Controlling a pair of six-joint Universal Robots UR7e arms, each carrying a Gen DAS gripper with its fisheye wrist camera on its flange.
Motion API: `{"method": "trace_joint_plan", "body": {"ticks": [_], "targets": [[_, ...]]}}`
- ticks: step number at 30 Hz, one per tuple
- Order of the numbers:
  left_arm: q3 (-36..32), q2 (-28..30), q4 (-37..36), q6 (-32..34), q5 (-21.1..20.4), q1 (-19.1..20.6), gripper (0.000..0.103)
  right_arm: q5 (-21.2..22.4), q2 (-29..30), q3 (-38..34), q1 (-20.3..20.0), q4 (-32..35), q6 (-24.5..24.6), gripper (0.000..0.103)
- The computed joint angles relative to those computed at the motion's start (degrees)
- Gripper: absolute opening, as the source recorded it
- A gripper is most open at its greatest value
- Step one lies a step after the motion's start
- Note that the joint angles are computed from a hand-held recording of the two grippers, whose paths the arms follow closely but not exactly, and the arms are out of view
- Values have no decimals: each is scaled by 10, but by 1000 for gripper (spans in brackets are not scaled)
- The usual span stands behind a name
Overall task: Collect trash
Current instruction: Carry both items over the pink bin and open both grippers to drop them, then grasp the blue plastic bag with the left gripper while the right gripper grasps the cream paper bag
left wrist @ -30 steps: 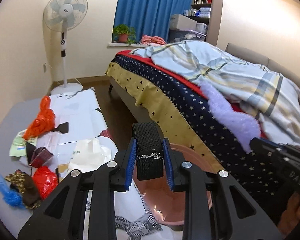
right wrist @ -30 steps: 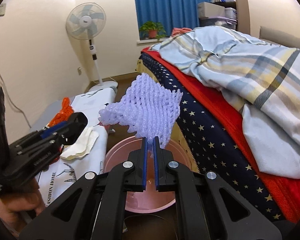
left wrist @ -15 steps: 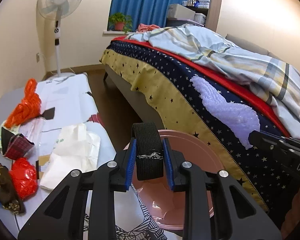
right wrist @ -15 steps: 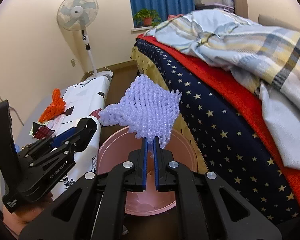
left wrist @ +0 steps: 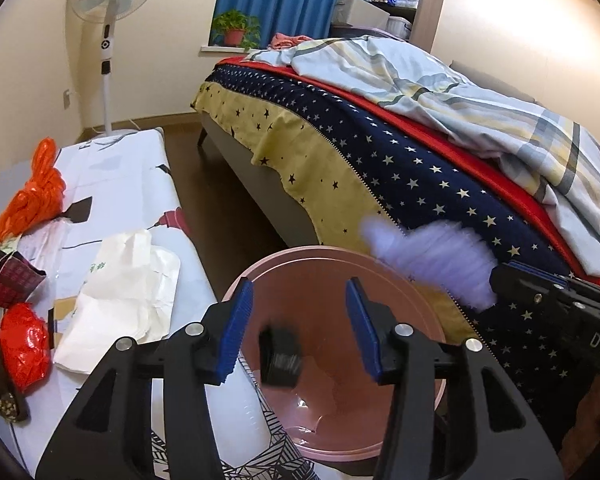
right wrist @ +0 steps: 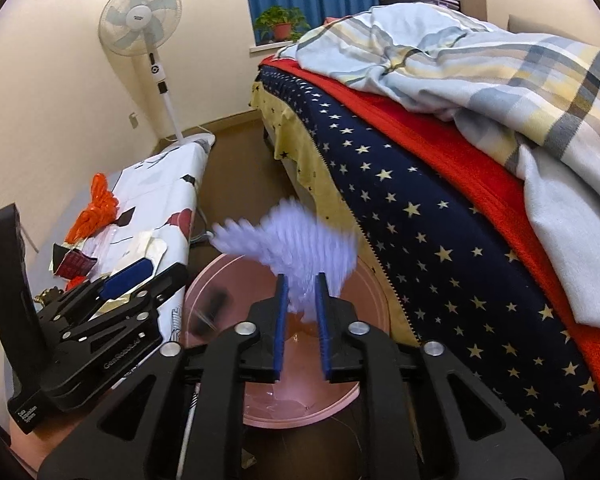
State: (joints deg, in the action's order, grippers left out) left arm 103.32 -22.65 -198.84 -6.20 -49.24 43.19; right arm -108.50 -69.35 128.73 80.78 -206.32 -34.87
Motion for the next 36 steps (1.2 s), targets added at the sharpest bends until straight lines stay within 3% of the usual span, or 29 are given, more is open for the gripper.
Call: {"method": "trace_joint_plan", "body": {"ticks": [3,21,30,36], "targets": [[6,-4,-1,-8,-1,1,48,2,-2,1,-2,-3,5,29],[75,-43,-64,-3,35,-30,48,30,-1,31,8,-59,-21,29],[140,-72,-111,-20,94,-51,48,63,-2,55,14,-87,-34,29],[172,-84,-152,-34,160,-68,48,98,10,65,20,-99,-38,26]]}}
